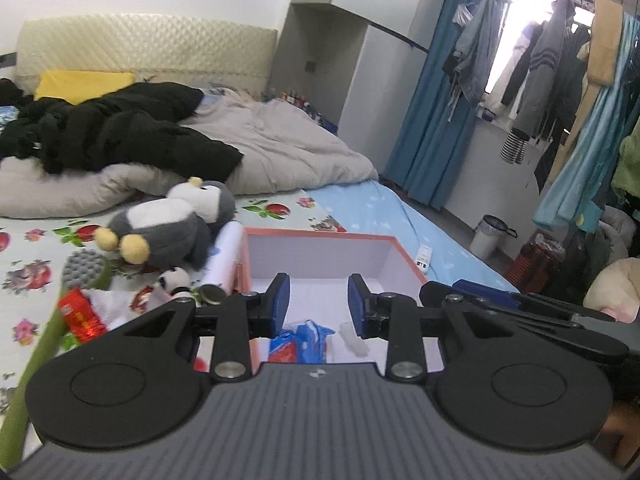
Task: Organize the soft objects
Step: 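Withdraw both open tools from the shoebox back over the pile, then lower the left tool onto the blue face mask and close on it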
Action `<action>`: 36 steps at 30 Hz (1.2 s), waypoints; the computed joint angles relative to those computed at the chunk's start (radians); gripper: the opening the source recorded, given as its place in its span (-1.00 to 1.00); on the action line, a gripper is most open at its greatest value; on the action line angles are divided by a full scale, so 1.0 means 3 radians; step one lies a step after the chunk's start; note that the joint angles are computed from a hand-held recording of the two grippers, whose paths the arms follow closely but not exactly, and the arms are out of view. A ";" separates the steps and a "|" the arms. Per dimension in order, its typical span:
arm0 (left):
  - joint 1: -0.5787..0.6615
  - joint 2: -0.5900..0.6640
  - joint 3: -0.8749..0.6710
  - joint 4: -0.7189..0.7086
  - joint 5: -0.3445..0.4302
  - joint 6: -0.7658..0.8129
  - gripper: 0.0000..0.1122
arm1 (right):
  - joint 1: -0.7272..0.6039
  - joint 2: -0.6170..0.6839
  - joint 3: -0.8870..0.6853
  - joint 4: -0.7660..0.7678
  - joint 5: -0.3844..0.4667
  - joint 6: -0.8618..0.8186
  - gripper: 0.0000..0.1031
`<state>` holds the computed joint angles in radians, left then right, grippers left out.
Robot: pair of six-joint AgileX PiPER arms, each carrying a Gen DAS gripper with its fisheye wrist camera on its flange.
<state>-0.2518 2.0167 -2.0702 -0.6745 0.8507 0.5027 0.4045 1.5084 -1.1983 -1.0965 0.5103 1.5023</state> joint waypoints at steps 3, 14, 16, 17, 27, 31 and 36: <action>0.0125 -0.0343 0.0505 -0.0133 -0.0110 0.0178 -0.34 | 0.0156 -0.0040 0.0004 -0.0013 0.0051 0.0011 -0.15; 0.0598 -0.1096 0.1635 -0.0329 -0.0262 0.0523 -0.34 | 0.0627 0.0023 -0.0044 0.0047 0.0086 -0.0013 -0.15; 0.0674 -0.1170 0.1777 -0.0338 -0.0273 0.0556 -0.34 | 0.0676 0.0066 -0.0051 0.0077 0.0072 -0.0012 -0.15; 0.0704 -0.1190 0.1827 -0.0347 -0.0275 0.0569 -0.34 | 0.0708 0.0062 -0.0032 0.0088 0.0082 -0.0004 -0.15; 0.0990 -0.1360 0.2350 -0.0437 -0.0374 0.0759 -0.34 | 0.1028 0.0298 -0.0046 0.0162 0.0202 0.0079 -0.15; 0.1086 -0.1302 0.2435 -0.0444 -0.0377 0.0725 -0.34 | 0.1043 0.0404 -0.0063 0.0330 0.0149 0.0013 -0.15; 0.1107 -0.1079 0.2349 -0.0355 -0.0444 0.0703 -0.34 | 0.0998 0.0606 -0.0173 0.0494 0.0028 -0.0148 -0.15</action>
<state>0.0804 1.6930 -1.3655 -0.7809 0.7176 0.7137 0.7038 1.6903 -1.2502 -0.9485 0.5186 1.4578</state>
